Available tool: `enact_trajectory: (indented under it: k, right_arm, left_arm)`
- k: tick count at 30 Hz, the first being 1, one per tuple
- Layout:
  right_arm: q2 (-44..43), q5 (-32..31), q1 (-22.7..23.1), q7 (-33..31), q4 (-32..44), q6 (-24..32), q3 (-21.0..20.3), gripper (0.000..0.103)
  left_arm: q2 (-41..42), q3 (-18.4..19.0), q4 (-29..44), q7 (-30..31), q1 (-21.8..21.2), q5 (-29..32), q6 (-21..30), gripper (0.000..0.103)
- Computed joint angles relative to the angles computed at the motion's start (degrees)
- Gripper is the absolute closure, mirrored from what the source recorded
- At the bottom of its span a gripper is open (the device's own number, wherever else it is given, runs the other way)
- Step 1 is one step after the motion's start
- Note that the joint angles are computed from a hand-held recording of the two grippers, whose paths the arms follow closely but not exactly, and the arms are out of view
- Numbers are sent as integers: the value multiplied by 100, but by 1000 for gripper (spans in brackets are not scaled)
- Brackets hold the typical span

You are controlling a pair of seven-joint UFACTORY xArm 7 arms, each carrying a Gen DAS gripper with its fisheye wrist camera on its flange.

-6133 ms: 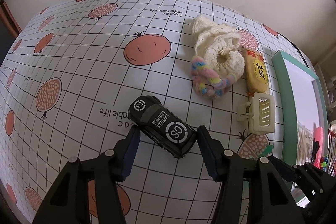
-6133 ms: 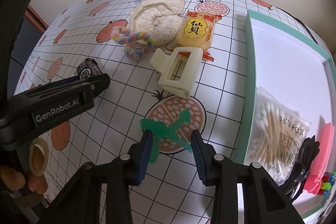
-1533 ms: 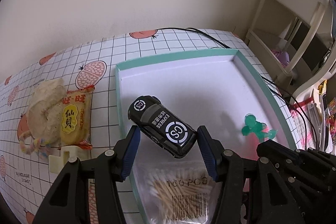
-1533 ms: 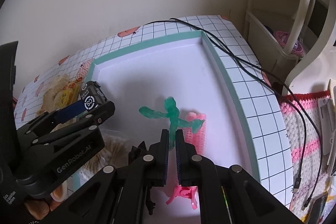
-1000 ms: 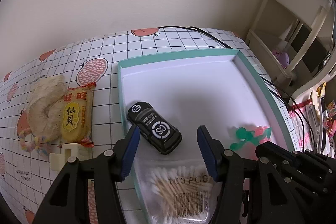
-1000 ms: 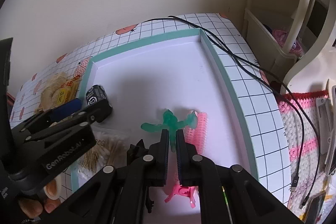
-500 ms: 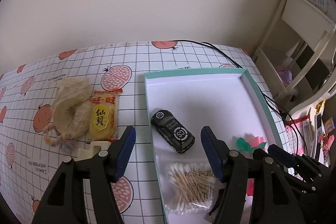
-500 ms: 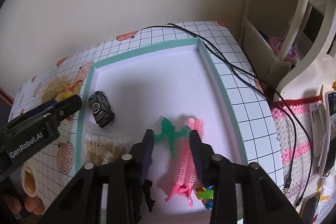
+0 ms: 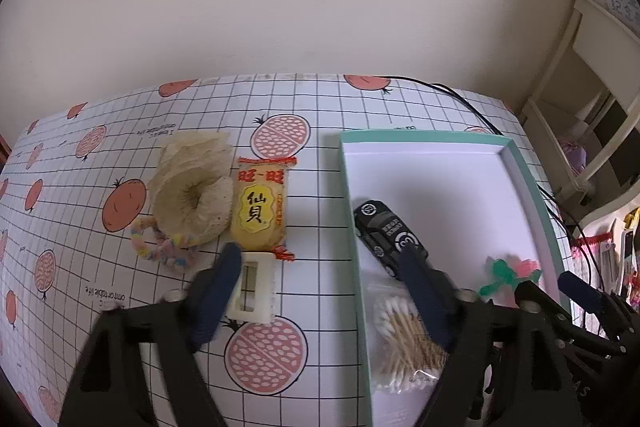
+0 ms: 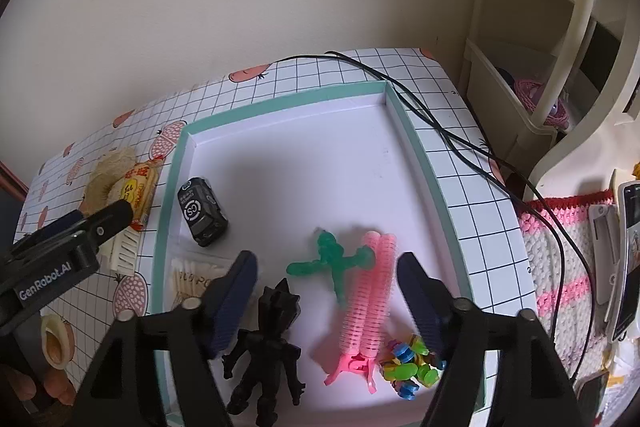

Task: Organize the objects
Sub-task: 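Lower the toy car and green figure into the tray and open both tools, then withdraw both tools from the tray back toward the cream clip and rainbow ring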

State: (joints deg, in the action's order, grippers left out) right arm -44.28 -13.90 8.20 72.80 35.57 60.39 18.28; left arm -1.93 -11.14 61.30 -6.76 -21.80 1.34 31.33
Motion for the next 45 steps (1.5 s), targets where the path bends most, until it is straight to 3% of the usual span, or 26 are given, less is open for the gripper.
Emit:
enact_trajectory:
  k: [4,8,15,18,45]
  right_arm:
    - [40,-6,10,-9,40,16,11,20]
    - [78,-33,3,15,101,81,37,7]
    - [49,-96,-17,110,149,136,69,0]
    - [75,-94,-7,109,171,126,61,0]
    - [429,-170,36,202,534,310,112,0]
  left_arm:
    - [9,14,-1,-106,20,79,-2,19]
    - [1,27,-20,-206,46,206,8,14]
    - [-20,42,-35,-336,91,393,50,13]
    - [-41,46,-72,-490,122,563,26,3]
    - [-106,165,-5,-152,316,143,238,2]
